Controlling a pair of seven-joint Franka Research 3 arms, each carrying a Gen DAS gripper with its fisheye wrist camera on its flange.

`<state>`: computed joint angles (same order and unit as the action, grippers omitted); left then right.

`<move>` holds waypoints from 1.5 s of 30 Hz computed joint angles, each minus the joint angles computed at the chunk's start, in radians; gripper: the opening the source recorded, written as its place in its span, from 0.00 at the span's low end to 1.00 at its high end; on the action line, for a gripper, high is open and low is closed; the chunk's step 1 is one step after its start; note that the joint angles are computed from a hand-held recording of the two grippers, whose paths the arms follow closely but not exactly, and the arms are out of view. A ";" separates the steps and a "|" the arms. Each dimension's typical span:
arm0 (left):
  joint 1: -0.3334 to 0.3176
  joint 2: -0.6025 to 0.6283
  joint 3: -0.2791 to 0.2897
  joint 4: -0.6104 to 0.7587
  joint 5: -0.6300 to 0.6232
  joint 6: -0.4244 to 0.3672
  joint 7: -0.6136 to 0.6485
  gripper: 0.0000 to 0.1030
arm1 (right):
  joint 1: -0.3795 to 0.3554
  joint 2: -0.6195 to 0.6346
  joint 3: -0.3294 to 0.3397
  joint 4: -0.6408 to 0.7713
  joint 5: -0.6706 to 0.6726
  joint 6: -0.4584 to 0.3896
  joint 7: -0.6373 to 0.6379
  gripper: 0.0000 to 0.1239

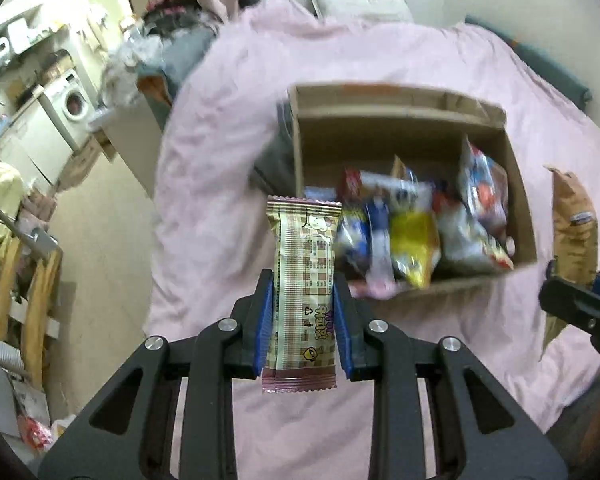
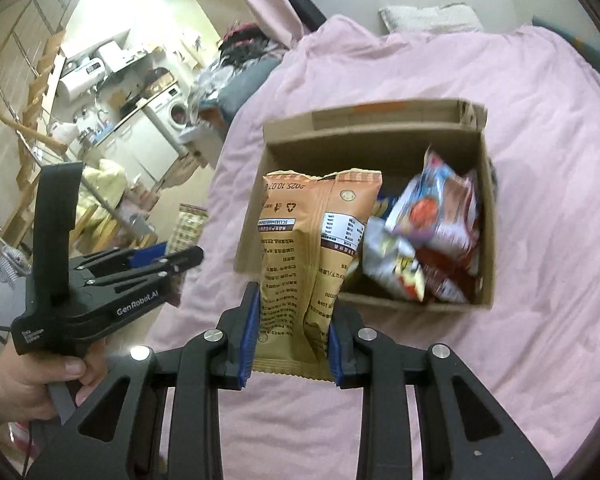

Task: Organize snacks
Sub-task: 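Grasp the beige checkered bar with the left tool while the right tool holds the tan bar, then carry both bars over the box, lower them in and open both tools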

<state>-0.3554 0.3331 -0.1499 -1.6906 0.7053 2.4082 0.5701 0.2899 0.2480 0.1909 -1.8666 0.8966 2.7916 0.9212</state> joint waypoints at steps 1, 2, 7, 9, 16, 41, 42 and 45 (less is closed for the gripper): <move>0.005 -0.001 0.002 0.004 -0.001 0.013 0.001 0.23 | 0.000 0.004 -0.003 0.012 -0.001 0.009 0.004 0.25; 0.010 -0.001 0.005 0.010 -0.001 0.026 0.001 0.23 | -0.005 0.011 -0.003 0.030 0.005 0.009 0.007 0.25; 0.026 0.026 0.017 0.077 -0.007 0.062 0.014 0.23 | 0.000 0.077 -0.024 0.147 -0.077 -0.022 0.086 0.25; 0.031 0.046 0.023 0.108 -0.017 0.077 0.023 0.23 | 0.006 0.117 -0.030 0.209 -0.131 -0.031 0.131 0.25; 0.032 0.129 0.046 0.197 -0.043 0.134 0.036 0.23 | 0.000 0.283 -0.025 0.447 -0.260 -0.078 0.254 0.25; 0.033 0.326 0.035 0.341 -0.257 0.193 0.244 0.24 | -0.027 0.618 0.019 0.821 -0.328 -0.323 0.402 0.27; 0.034 0.327 0.036 0.340 -0.264 0.191 0.248 0.24 | -0.027 0.620 0.016 0.827 -0.331 -0.324 0.406 0.27; 0.028 0.337 0.037 0.357 -0.278 0.158 0.261 0.26 | -0.027 0.611 0.009 0.808 -0.334 -0.308 0.423 0.29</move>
<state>-0.3270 0.6706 -0.1128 -1.3334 0.4274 2.5664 0.8311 0.2627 0.8593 0.2000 -1.0586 0.5622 2.4835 1.3443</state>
